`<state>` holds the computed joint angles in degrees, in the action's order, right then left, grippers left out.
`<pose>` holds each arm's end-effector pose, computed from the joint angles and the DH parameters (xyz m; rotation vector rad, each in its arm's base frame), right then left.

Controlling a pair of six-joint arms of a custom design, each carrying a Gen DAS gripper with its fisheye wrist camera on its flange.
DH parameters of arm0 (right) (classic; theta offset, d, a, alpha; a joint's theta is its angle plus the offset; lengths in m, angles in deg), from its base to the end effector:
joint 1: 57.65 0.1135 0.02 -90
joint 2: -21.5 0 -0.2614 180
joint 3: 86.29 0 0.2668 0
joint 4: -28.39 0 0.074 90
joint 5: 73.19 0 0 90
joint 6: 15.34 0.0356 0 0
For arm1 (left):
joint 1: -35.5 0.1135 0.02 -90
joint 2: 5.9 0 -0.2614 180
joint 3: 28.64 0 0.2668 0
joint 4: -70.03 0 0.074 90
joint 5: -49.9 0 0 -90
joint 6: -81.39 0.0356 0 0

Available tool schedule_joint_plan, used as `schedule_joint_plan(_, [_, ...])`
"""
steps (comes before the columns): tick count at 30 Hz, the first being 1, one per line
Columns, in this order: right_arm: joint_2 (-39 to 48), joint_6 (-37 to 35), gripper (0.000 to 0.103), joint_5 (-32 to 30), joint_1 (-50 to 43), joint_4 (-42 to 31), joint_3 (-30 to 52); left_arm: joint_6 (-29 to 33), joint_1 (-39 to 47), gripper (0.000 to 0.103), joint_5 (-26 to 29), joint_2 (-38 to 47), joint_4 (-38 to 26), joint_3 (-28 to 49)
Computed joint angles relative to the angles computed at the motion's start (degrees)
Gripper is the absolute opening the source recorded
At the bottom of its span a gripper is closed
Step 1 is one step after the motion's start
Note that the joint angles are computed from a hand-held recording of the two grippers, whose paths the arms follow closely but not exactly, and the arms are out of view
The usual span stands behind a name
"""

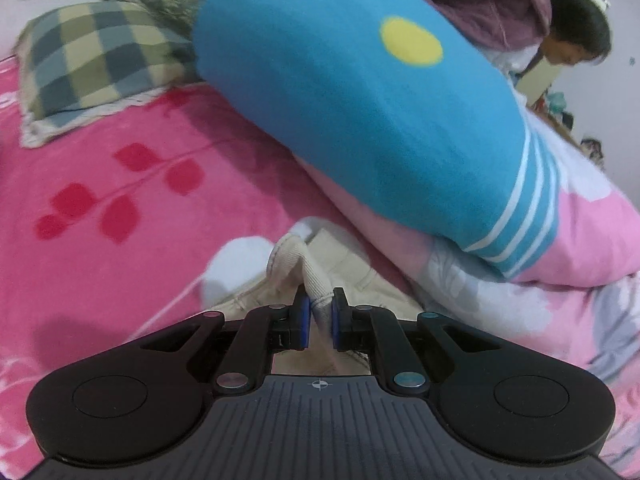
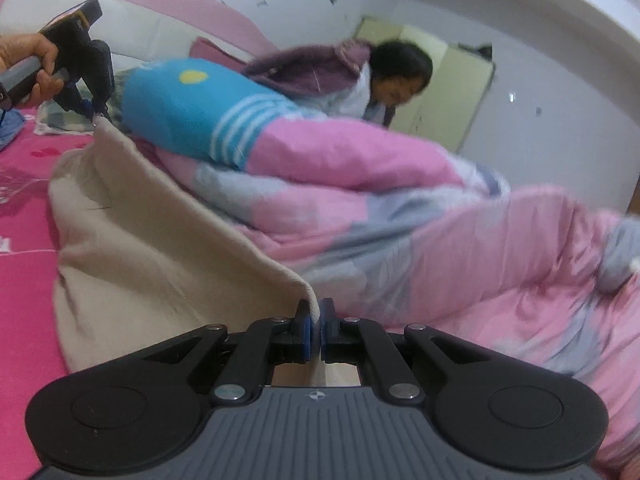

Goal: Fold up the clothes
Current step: 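Grasp the trouser edge with the right gripper while the left gripper holds the waistband, then open both grippers and release the beige trousers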

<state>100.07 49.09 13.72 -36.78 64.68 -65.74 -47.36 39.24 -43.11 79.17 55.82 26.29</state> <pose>0.1967 0.0771 0.1028 -0.8012 1.7772 -0.0017 0.3058 0.0219 0.1634 -0.8780 2.1864 -0.2392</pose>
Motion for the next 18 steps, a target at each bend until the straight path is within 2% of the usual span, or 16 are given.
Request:
schedule_joint_plan(4, [14.9,1.76,0.002,-4.74,-5.36,4.72,6.51,-0.1,-1.81,0.009,-0.76,11.89,5.47,6.14])
schedule_joint_plan(7, [23.93,4.06,0.003,-7.09,-8.18,4.47,11.89,0.95,-1.71,0.017,1.77,19.41,8.33,9.32])
schedule_joint_plan(9, [28.69,6.44,0.004,-10.35,-10.55,1.11,15.75,-0.55,-1.64,0.046,1.04,21.03,10.99,8.4])
schedule_joint_plan(11, [32.81,8.58,0.01,-13.53,-12.79,-2.5,19.45,-2.14,-0.88,0.055,1.54,19.71,13.76,5.86])
schedule_joint_plan(12, [34.06,9.38,0.02,-14.58,-13.6,-3.35,20.39,-2.91,-0.46,0.057,1.75,18.69,14.73,4.58])
schedule_joint_plan(14, [34.4,10.77,0.03,-16.07,-14.83,-4.13,21.1,-4.27,0.59,0.062,2.03,14.24,14.28,1.77])
schedule_joint_plan(15, [33.71,11.31,0.04,-16.94,-15.45,-4.43,20.85,-4.96,1.12,0.063,2.18,11.01,13.98,-0.09])
schedule_joint_plan(16, [32.91,11.79,0.045,-17.85,-16.09,-4.64,20.43,-5.38,1.69,0.063,2.4,7.34,13.17,-1.88])
schedule_joint_plan(18, [30.43,12.51,0.046,-19.41,-17.34,-6.39,19.85,-4.72,2.94,0.065,3.24,-2.22,8.94,-5.04])
